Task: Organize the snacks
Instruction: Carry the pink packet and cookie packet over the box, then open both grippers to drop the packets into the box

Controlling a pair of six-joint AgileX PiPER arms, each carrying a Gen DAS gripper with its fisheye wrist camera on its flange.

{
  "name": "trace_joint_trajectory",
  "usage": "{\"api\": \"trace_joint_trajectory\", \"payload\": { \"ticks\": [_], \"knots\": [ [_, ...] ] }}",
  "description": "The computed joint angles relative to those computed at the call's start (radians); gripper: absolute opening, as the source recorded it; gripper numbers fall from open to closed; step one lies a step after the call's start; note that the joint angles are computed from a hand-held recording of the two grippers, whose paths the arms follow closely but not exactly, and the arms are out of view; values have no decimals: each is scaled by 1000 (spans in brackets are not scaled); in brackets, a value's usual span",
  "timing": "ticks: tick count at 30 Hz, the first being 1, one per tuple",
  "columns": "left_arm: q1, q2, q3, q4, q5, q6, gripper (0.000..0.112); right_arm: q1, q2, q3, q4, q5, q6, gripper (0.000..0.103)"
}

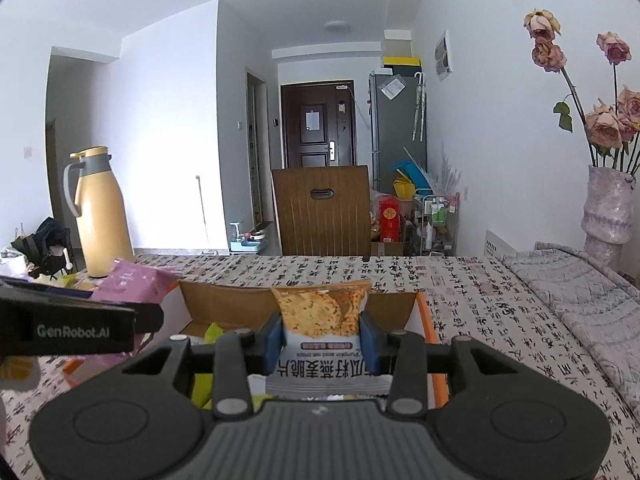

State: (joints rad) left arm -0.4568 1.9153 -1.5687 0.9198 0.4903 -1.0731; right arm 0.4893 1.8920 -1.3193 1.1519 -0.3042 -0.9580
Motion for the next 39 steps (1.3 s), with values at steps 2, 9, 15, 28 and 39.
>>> {"api": "trace_joint_trajectory", "payload": {
  "ticks": [2, 9, 15, 28, 39],
  "knots": [
    [8, 27, -37, -19, 3, 20, 63, -8, 26, -36, 27, 8, -31, 39],
    [45, 112, -143, -86, 1, 69, 63, -33, 101, -125, 97, 36, -94, 39],
    [67, 147, -142, -82, -34, 54, 63, -46, 143, -150, 85, 62, -75, 39],
    [85, 122, -63, 3, -123, -42, 86, -51, 152, -154, 125, 70, -98, 61],
    [82, 108, -39, 121, -131, -180, 103, -48, 138, -135, 150, 38, -79, 103]
  ]
}}
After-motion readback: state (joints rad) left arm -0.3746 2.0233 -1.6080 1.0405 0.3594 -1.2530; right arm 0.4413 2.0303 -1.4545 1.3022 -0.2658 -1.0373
